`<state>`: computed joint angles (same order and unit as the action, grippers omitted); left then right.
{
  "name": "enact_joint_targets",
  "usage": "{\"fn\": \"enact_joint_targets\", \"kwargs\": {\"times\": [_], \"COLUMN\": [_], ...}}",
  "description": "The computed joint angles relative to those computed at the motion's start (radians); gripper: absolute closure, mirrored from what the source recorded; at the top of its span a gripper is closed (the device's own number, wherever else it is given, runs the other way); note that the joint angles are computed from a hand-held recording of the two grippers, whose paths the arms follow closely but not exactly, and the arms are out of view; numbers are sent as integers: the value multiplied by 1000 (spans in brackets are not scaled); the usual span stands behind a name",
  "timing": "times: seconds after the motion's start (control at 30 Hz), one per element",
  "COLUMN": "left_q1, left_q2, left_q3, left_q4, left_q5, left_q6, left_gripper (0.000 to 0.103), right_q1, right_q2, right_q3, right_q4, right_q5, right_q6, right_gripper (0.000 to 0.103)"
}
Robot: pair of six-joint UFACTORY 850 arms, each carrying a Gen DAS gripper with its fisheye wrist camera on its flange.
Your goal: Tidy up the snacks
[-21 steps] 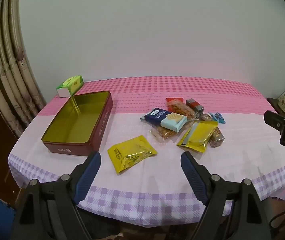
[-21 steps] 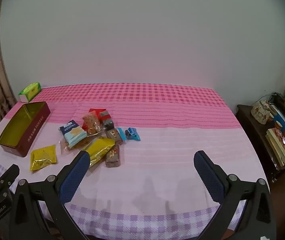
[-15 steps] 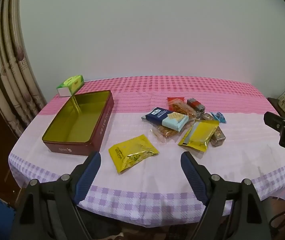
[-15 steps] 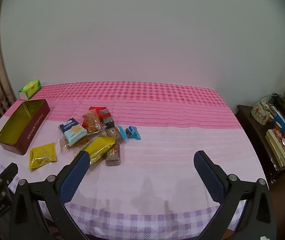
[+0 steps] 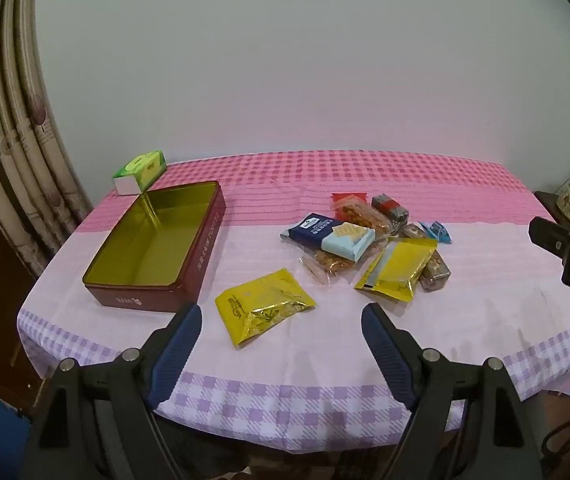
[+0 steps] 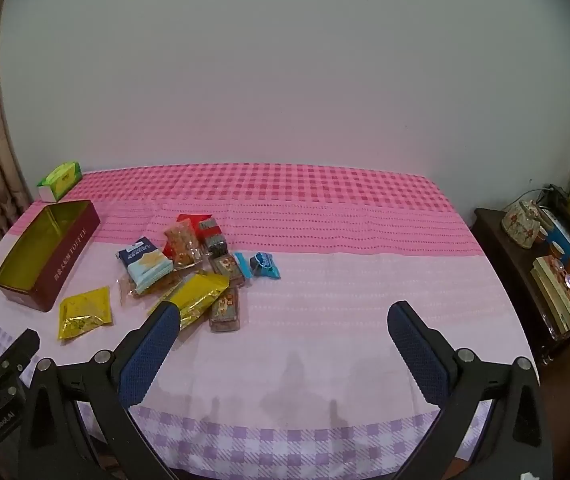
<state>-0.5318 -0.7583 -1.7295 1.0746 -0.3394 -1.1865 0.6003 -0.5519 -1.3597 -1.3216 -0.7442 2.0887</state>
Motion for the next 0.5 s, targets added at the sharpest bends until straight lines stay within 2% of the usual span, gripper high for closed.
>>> {"fn": "enact_joint_targets", "kwargs": {"times": [0.5], "left_q1": [6], "left_q2": [-2], "left_q3": [1], "left_q4": [7], "left_q5": [-4], "left_q6": [-2], "left_gripper": [19], "right_q1": [0], "right_q2": [-2], "right_q3": [-2], "right_q4": [15], "right_q5": [20], "right_q6": [-13], "right_gripper": [0]}}
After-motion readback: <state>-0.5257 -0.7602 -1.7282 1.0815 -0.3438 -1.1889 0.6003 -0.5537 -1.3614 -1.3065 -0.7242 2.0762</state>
